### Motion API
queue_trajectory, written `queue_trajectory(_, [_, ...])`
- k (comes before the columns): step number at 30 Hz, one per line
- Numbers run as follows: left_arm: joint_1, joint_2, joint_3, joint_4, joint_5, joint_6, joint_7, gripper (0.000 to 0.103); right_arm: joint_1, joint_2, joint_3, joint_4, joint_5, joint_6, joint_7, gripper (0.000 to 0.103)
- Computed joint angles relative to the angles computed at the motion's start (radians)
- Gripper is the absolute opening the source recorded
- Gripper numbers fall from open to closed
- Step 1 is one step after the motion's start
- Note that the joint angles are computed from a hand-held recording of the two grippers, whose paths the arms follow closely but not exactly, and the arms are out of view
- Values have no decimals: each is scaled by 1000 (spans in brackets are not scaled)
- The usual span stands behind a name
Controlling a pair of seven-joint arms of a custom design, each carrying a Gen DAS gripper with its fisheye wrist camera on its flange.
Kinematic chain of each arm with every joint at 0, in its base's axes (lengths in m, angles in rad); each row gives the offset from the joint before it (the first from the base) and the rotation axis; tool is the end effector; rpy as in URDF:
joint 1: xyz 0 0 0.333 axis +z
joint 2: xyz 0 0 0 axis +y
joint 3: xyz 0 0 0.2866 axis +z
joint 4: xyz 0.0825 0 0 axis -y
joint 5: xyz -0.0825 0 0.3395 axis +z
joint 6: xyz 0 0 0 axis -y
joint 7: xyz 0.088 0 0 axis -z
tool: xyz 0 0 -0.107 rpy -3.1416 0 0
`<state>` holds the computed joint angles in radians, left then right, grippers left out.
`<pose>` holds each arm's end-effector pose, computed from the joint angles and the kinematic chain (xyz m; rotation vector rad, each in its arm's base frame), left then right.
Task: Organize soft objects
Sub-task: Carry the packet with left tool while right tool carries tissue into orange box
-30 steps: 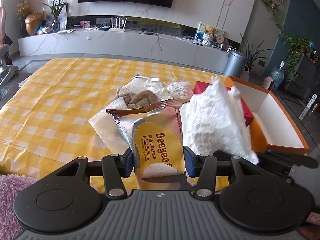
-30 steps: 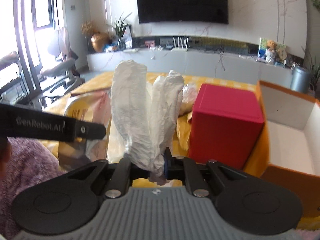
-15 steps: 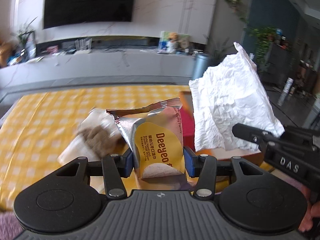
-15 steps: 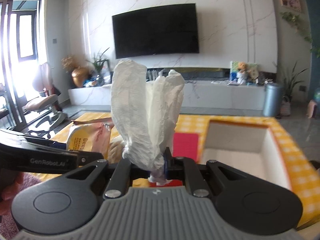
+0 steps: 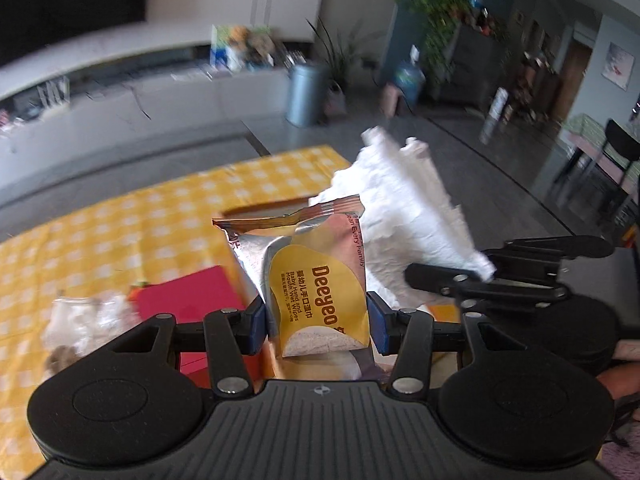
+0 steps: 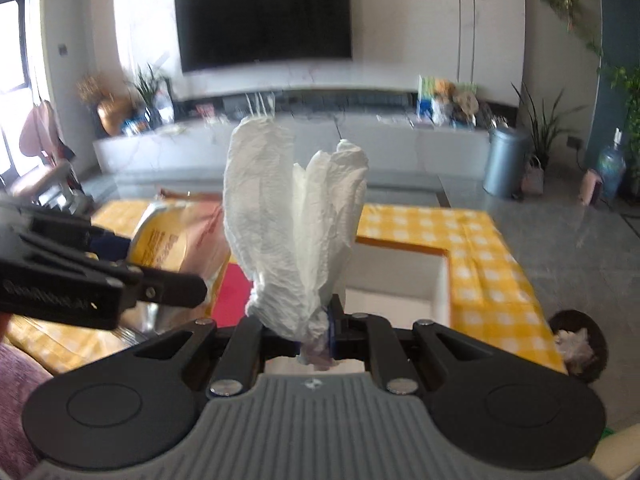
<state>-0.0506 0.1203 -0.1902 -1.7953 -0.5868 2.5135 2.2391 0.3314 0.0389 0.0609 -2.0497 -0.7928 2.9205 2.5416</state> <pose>0.5809 -0.1324 0.5314 -1.3662 2.3710 -1.0469 0.4993 0.2542 0.4968 -1.7489 1.5425 -0.6902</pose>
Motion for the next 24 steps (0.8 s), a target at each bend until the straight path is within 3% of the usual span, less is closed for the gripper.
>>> queue_trajectory(7, [-59, 264, -14, 324, 258, -189, -212, 56, -38, 91, 0, 67, 361, -98, -380, 10])
queue_trajectory(13, [-83, 441, -27, 522, 378, -311, -273, 56, -41, 185, 0, 133, 548, -180, -567, 10])
queue_trajectory(20, [-116, 575, -31, 668, 448, -382, -306, 56, -51, 279, 7, 220, 700, -284, -734, 10])
queue_trajectory(24, [-138, 594, -27, 676, 483, -384, -322, 56, -47, 327, 2, 273, 738, -342, -774, 10])
